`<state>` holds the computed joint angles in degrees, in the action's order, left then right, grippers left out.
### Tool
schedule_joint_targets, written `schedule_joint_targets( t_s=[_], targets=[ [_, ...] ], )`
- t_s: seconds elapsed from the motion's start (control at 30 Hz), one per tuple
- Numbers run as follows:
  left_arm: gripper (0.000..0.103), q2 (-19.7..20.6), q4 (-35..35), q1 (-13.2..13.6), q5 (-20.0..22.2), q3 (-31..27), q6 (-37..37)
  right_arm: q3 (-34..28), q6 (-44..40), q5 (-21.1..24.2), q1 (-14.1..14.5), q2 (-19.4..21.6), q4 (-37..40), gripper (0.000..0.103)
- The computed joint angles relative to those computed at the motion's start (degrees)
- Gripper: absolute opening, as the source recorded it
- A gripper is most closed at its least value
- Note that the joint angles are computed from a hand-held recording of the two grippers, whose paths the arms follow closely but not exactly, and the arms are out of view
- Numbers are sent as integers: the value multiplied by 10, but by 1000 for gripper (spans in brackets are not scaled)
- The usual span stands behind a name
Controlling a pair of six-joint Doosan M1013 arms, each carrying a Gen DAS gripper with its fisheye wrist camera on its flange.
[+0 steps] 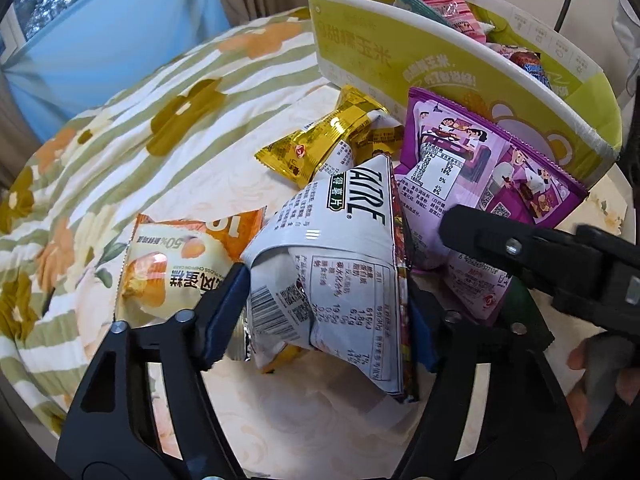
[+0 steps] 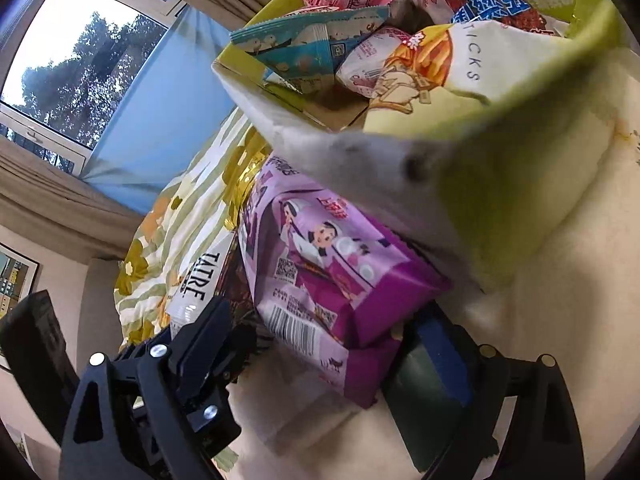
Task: Organize snacks
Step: 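Grasp the white TAIRE chip bag with the left gripper while the right grasps the purple bag, then carry both bags over the green box and release them inside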
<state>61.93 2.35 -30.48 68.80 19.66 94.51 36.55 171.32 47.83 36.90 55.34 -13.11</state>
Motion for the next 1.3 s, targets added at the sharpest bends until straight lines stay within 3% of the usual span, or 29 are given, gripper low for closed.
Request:
schedule_joint_targets(
  t_s=[0.33,0.43,0.53,0.77,1.2,1.3],
  targets=[
    [61,-31,-34,8,-36,51,-34,16,58,-25,3,-4,-62,91],
    [61,-44,-39,11,-50,72,-52,14,66,-14,3,-3,-76,90],
    [61,-52,-39,12,-58,84,-64,2,59,8,7,3,-82,74],
    [61,-72,-36,12,-82,114,-77,34,56,-9,8,-16,-90,57],
    [61,-134,-19,10,-148,199,-129,88,46,-35,18,-57,-105,52],
    [61,-158,-5,10,-170,230,-156,68,19,-28,22,-52,-93,52]
  ],
)
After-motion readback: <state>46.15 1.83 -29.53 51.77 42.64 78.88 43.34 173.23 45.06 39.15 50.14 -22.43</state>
